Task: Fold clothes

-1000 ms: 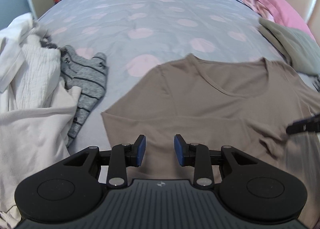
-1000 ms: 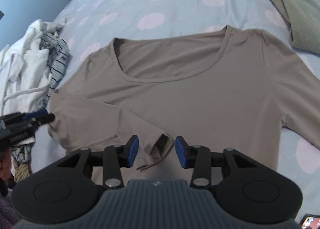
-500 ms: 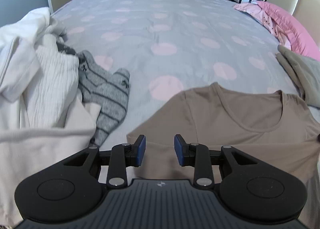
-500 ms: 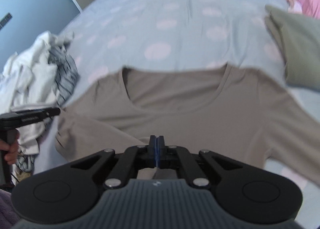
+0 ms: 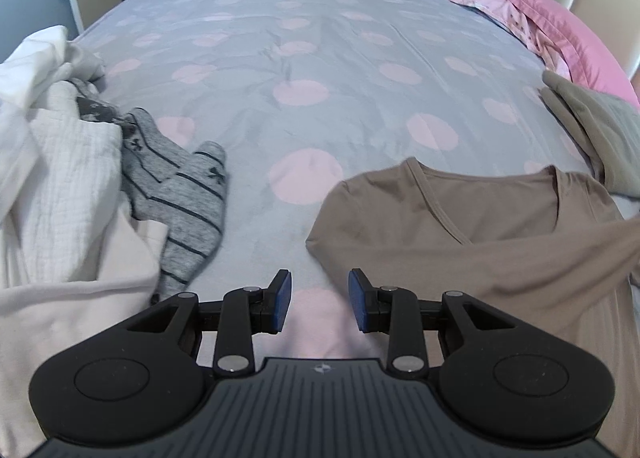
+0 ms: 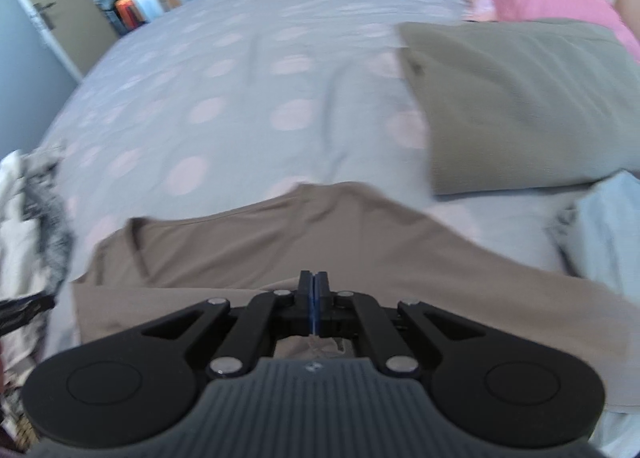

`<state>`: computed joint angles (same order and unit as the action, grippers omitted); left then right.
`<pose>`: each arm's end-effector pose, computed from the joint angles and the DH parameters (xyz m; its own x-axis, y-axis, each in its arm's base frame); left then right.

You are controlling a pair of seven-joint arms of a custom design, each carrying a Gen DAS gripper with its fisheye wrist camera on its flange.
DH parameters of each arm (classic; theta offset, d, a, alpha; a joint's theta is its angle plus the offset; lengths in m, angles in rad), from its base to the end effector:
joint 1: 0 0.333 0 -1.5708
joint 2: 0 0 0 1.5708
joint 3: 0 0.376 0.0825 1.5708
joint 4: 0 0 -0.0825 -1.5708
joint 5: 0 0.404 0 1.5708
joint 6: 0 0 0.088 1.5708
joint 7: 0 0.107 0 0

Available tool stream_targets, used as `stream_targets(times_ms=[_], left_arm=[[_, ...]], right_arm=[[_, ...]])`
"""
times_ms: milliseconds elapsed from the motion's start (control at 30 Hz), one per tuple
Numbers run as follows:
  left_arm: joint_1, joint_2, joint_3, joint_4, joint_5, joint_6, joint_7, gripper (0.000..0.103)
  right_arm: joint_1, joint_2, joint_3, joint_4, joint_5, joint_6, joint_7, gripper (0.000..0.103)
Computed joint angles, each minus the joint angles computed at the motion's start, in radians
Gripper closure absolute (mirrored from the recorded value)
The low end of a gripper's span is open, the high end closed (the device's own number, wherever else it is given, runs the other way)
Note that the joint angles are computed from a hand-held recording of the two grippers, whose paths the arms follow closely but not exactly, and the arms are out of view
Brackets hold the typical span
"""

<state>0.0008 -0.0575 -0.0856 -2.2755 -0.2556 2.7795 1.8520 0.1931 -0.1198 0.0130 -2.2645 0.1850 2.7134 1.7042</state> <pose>0.5623 -0.0372 0.4904 -0.1672 -0.9848 0.0479 -0.8313 0.1147 -0.5438 0.5421 0.1069 0.5228 -0.0107 -0.9751 -0.2215 -0.8568 0.1232 -0.5007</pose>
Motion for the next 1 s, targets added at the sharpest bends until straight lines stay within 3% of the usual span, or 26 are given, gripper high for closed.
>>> stream_targets(times_ms=[333, 600, 867, 1000], left_arm=[[-0.033, -0.042, -0.004, -0.057, -0.063, -0.066, 0.134, 0.074], [-0.082, -0.08, -0.016, -0.132, -0.039, -0.024, 0.217, 0.074], [-0.073, -0.049, -0.046, -0.169, 0.126, 0.068, 0.092, 0.074], [-0.078, -0.044, -0.042, -0.18, 0.137, 0.101, 0.056, 0.074]], right_arm=[[-0.04, 0.056, -0.01, -0.003, -0.042, 0.019, 0.08, 0.097], [-0.043, -0.004, -0.016, -0.042, -0.048, -0.036, 0.06, 0.082], [-0.05, -0.061, -0.01, -0.101, -0.096, -0.062, 0.042, 0.075], [-0.058, -0.068, -0.015, -0.114, -0.102, -0.075, 0.056, 0.073]])
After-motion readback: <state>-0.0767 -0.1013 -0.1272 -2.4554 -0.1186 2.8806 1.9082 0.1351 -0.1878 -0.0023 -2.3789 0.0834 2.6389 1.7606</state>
